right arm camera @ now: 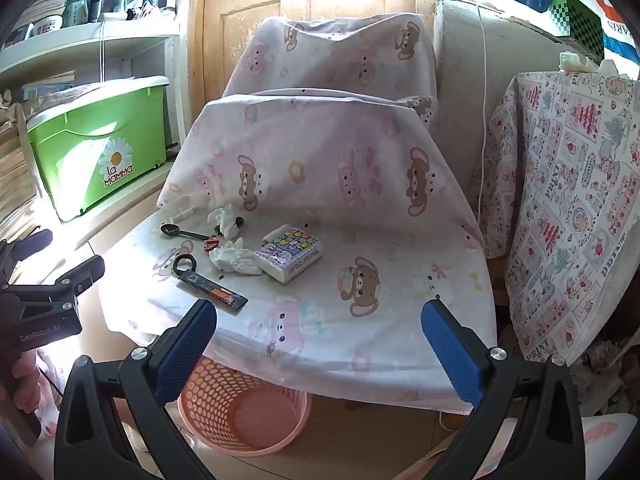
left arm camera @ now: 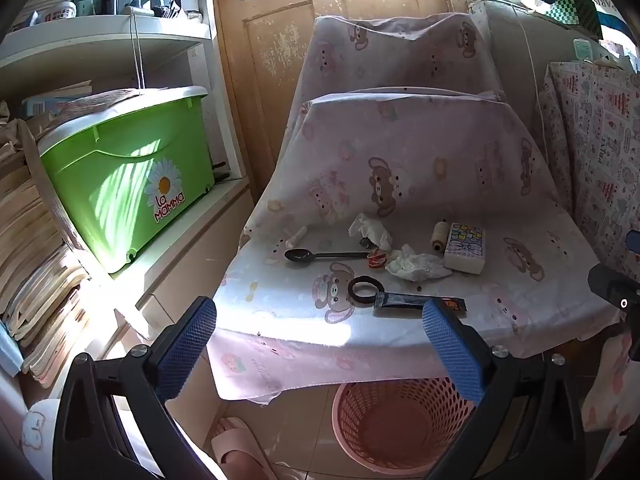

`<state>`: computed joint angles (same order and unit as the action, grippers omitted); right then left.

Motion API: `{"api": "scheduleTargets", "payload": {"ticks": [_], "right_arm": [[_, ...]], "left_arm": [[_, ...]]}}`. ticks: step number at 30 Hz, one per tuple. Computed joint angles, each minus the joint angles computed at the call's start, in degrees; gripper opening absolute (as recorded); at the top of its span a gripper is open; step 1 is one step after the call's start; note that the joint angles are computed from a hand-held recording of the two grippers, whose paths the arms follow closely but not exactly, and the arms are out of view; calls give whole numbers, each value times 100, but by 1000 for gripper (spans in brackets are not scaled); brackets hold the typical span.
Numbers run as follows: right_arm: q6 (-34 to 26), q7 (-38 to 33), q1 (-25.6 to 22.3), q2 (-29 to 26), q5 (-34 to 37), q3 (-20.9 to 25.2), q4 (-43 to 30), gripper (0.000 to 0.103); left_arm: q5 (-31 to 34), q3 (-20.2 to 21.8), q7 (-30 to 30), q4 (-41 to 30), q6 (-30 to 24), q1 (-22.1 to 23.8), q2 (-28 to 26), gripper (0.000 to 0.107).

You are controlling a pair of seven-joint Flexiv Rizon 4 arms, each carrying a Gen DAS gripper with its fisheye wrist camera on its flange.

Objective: Collect trash

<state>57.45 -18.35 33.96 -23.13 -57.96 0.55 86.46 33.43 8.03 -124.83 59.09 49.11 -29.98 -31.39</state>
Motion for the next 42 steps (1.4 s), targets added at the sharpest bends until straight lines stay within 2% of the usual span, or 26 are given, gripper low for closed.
{"api": "scheduleTargets", "payload": {"ticks": [18, 26, 33, 42], "right_arm": [[-29, -36, 3, 5, -53, 14, 12, 103], [4, -56, 7, -32, -20, -5, -15, 103], [18, -28, 12, -34, -15, -18, -13, 103], [23, -3, 7, -35, -29, -21, -9, 103]], "left_arm": [[89, 44, -174, -16, -40, -63, -7, 102], [-119, -40, -178, 23, -35, 94, 13, 102], [258, 113, -416, -29, -57, -52, 39, 102], [-17, -31, -246, -11, -111, 90, 25, 102]]}}
